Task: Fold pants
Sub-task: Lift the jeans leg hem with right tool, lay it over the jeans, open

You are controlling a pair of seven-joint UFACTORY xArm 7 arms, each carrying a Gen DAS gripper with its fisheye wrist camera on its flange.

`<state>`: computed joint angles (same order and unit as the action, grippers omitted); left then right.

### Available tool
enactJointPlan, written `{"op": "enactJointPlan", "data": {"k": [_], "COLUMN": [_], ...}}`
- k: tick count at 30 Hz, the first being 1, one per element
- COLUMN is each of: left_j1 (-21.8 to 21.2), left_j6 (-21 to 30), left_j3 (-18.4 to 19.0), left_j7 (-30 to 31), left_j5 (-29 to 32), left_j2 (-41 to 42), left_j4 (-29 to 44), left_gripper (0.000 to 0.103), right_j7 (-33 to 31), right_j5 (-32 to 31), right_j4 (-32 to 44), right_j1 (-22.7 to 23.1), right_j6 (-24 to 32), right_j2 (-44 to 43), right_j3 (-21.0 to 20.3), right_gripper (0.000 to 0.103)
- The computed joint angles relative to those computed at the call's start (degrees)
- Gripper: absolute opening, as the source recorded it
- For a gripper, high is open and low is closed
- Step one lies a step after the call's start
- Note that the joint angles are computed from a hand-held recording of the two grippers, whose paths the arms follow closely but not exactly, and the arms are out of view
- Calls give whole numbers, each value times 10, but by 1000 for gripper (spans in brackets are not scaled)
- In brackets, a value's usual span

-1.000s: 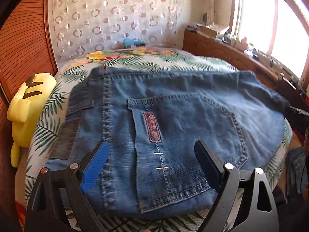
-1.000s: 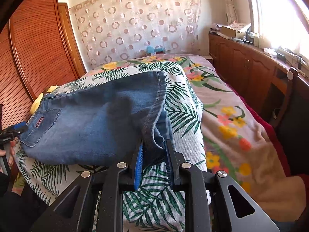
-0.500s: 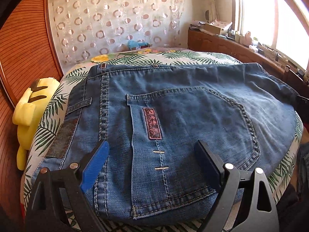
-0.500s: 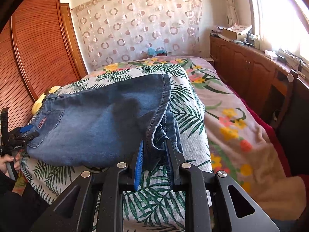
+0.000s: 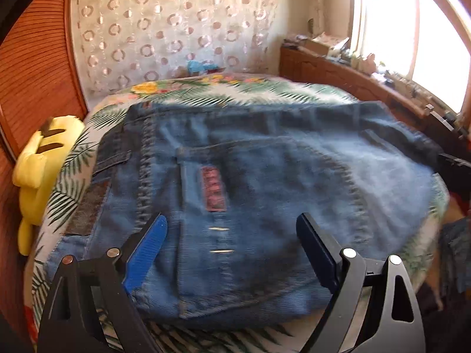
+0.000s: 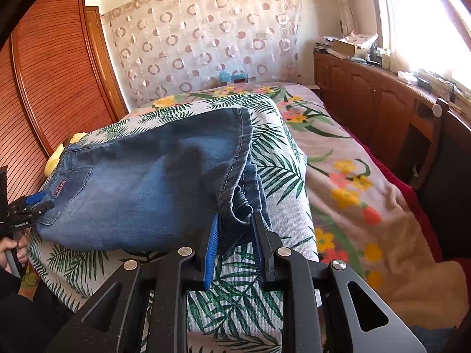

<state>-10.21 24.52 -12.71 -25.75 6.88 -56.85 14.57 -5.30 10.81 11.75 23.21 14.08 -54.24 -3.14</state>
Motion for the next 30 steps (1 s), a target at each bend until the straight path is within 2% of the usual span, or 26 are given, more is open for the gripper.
{"op": "enactJointPlan", "data": {"k": [5, 9, 13, 14, 15, 18, 24, 30], "left_j1": [-30, -51, -60, -62, -63, -63, -55, -36], "left_j6": [-6, -18, -22, -22, -21, -20, -8, 11], "left_j3": [-24, -28, -27, -27, -26, -28, -21, -5], "left_j7": [-5, -10, -11, -12, -12, -14, -20, -19], "left_j5": [1, -6, -10, -10, -11, -11, -10, -10], "left_j2": [-1, 5, 10, 12, 12, 9, -23, -74], "left_j4": [20, 28, 29, 30, 30, 29, 18, 1], "left_gripper": [90, 90, 90, 90, 90, 90, 90, 90], "right_j7": [3, 4, 2, -1, -4, -22, -50, -88], "right_j5": [-4, -5, -6, -6, -8, -14, -2, 19], "right_j4": [-2, 0, 4, 6, 9, 20, 61, 133], "right_j1": [-2, -2, 8, 12, 16, 28, 75, 153], "right_j6": [2, -1, -10, -12, -12, -7, -14, -38], "right_j2": [-11, 2, 14, 17, 19, 25, 48, 99], "right_j3": [5, 4, 3, 2, 4, 4, -2, -4], "right_gripper": [22, 29, 29, 26, 12, 6, 4, 4]}}
